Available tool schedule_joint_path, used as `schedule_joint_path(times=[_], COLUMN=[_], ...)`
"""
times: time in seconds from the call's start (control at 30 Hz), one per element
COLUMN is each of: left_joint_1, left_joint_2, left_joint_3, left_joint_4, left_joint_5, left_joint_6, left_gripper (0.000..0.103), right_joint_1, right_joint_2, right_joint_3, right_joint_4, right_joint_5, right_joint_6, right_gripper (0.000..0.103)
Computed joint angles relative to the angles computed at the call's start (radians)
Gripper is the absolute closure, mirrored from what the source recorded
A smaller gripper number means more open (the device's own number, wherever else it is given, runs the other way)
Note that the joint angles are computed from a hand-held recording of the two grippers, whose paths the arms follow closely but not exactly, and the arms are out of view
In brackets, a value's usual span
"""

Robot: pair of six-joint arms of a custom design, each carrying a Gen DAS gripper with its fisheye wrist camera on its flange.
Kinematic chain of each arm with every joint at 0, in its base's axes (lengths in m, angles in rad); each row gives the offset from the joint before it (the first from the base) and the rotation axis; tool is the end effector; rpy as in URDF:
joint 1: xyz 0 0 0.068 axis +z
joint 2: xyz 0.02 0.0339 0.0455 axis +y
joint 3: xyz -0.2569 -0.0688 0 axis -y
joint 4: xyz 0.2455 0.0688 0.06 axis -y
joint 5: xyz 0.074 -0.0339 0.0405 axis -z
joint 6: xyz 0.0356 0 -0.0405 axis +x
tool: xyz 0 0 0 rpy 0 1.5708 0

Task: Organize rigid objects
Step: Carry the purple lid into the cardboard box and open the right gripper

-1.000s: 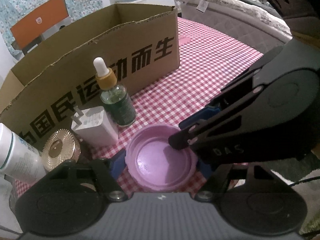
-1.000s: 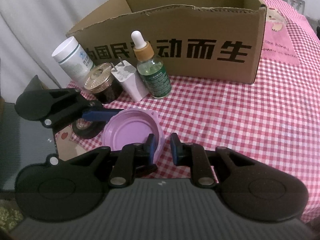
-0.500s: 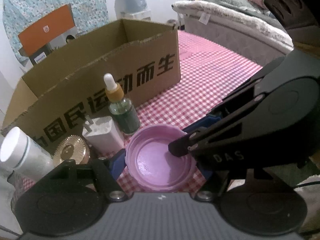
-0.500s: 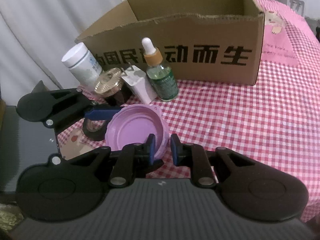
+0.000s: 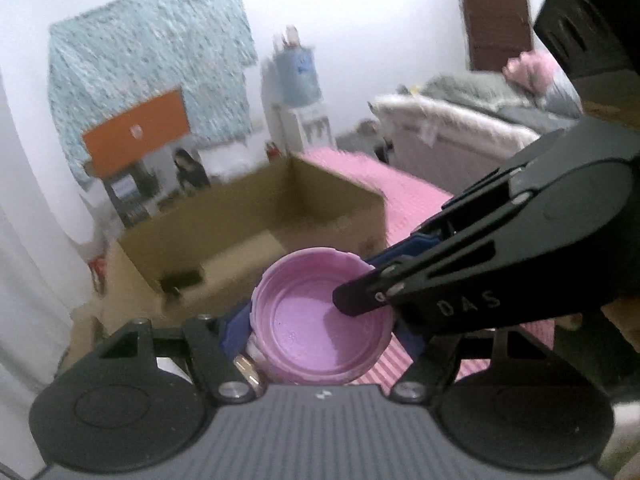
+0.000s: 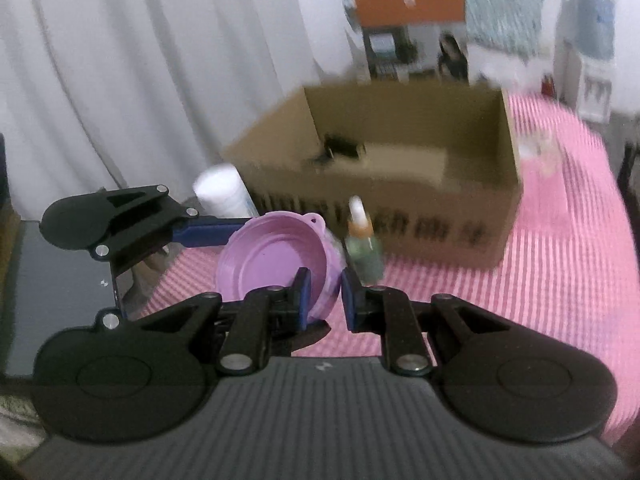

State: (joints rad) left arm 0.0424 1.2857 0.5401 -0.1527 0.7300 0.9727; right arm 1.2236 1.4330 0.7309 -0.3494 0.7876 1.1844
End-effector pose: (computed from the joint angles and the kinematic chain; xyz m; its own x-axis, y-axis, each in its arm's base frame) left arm 0.2322 -0.0139 0.1589 -0.1232 0.6111 -0.7819 0.8618 0.4565 0.2211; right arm 0.1122 0.2360 0.1692 -0.6150 0.2210 -0.7569 0.0687 0.9713 0.2278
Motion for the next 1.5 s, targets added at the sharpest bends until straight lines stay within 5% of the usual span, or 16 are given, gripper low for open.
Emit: schedule_joint_path(times=[0.17, 0.37, 0.67, 0.87, 1.2, 1.5], left_joint_1=[-0.024, -0.111, -0.223, -0.256, -0.276, -0.262], left_joint_2=[0.01, 0.25, 0.878, 1.163, 1.269, 1.263], left_joint_3=[0.127, 0.444, 1.21, 1.581, 1.69, 1.705], left_joint_4=[0.003, -0.109, -0.578, -0.801, -0.895, -0.907], left_joint_5=[-0.004, -0.101, -0.324, -0.426, -0.549, -0.528], left_joint_6=[-0.103, -0.189, -0.252, -0.278, -0.254, -0.264], left_gripper=[0.028, 0.028, 0.028, 0.029, 0.028, 0.025], right_joint_1=[-0.11, -0.411, -0.87, -0.97, -0.992, -0.999], right_joint_2=[-0.111, -0.143, 0.239, 0.501, 0.714, 0.68], right_joint_3=[0.051, 0.121, 0.377, 0.532, 0.727, 0.662], right_joint_4=[0.021, 0.089, 0.078, 0.047, -0.071, -0.022], right_joint_5=[-0.03, -0.338, -0.92, -1.125, -1.234, -1.257], right_joint_6=[-0.266, -0.517, -0.617, -0.602, -0.651, -0.629], right_gripper=[0.086, 0.084, 0.083, 0.084, 0.084, 0.08])
